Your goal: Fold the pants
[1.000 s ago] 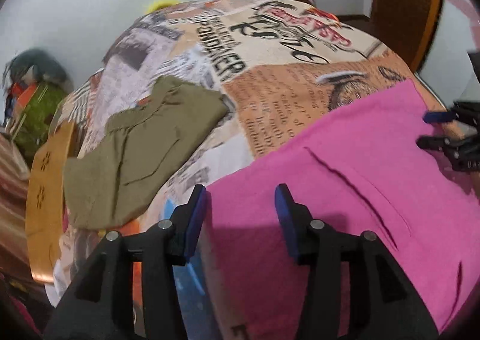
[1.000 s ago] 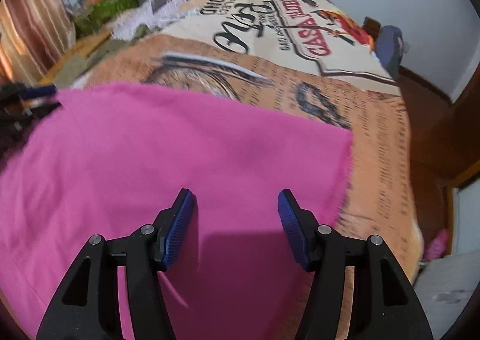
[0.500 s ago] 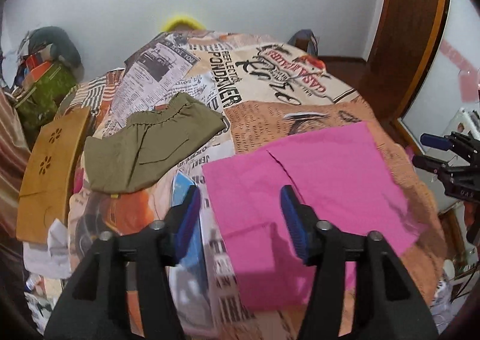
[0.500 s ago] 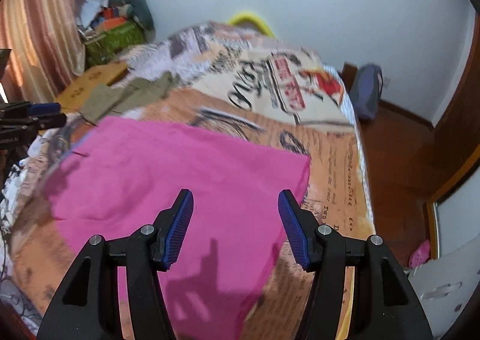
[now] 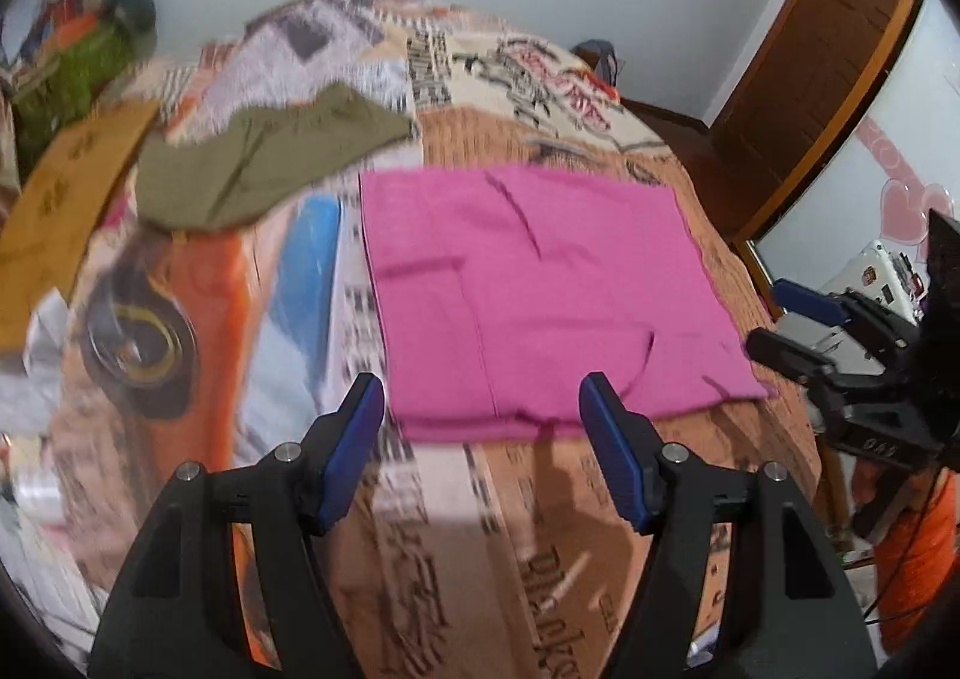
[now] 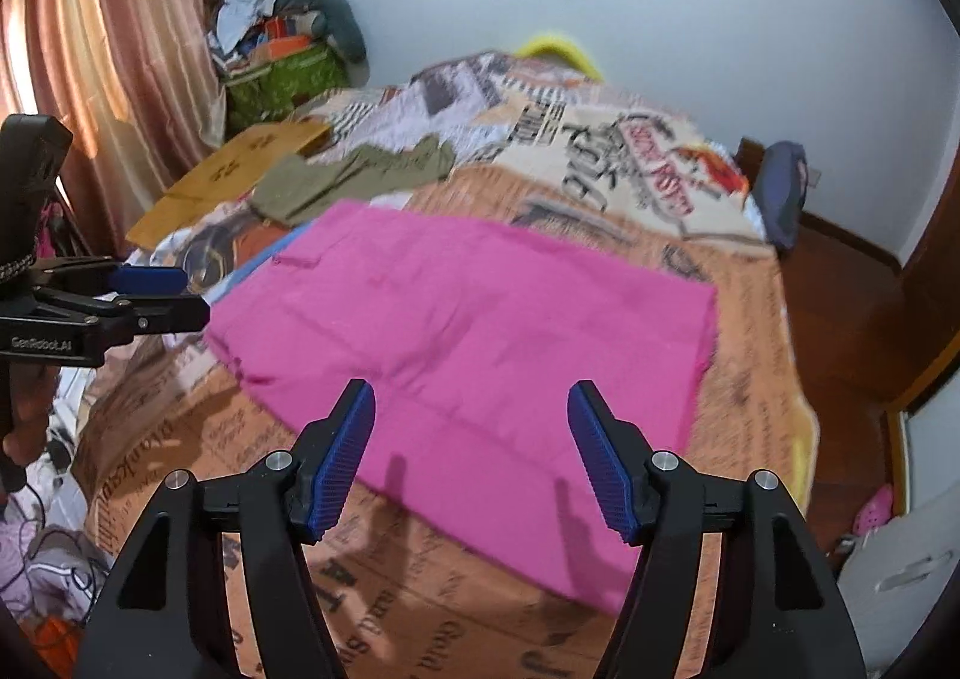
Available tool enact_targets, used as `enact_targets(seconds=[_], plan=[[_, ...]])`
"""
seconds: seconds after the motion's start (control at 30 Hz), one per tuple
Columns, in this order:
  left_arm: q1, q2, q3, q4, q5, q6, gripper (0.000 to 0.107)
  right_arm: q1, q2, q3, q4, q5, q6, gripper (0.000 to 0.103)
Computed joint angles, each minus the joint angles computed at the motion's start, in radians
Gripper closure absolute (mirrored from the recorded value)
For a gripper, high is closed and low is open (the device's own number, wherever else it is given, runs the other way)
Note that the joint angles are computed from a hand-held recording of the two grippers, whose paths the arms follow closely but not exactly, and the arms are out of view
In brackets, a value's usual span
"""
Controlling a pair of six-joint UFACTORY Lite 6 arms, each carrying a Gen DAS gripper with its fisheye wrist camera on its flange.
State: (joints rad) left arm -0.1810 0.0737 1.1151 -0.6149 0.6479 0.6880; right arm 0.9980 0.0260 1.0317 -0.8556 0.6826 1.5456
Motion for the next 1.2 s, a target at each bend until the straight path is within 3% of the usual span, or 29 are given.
enact_targets(seconds=[0.1,0.23,0.43,0.63,0.8,1.03,1.1,1.2], plan=[[-0.017,-0.025,-0.069,0.023,-0.024,-0.047,0.040,-0.022,0.020,-0.032,0.009,-0.059,0.022,0.040],[0.004,0.007,-0.084,-0.080,0.067,0.001,0.040,-0.035,0.039,-0.062,0.066,-0.109,-0.011,0.040],[-0.020,0.028,-0.091,-0.113,0.060,0.016,0.036,-0.036,0.015,-0.122,0.035,-0.171,0.042,0.040],[0.026,0.149,0.004,-0.264,0.134,0.077,0.033,-0.038,0.008,-0.148,0.002,-0.205,0.095,0.040],[-0.013,0.240,0.124,-0.212,0.124,-0.027,0.032,-0.042,0.005,-0.153,0.000,-0.218,0.098,0.038],[0.010,0.377,0.280,-0.274,0.163,-0.145,0.033,-0.049,-0.008,-0.173,-0.019,-0.240,0.123,0.038],[0.014,0.394,0.305,-0.272,0.155,-0.185,0.051,-0.051,-0.011,-0.177,-0.021,-0.245,0.126,0.038],[0.012,0.411,0.326,-0.240,0.135,-0.228,0.065,-0.054,-0.013,-0.179,-0.021,-0.248,0.123,0.037]])
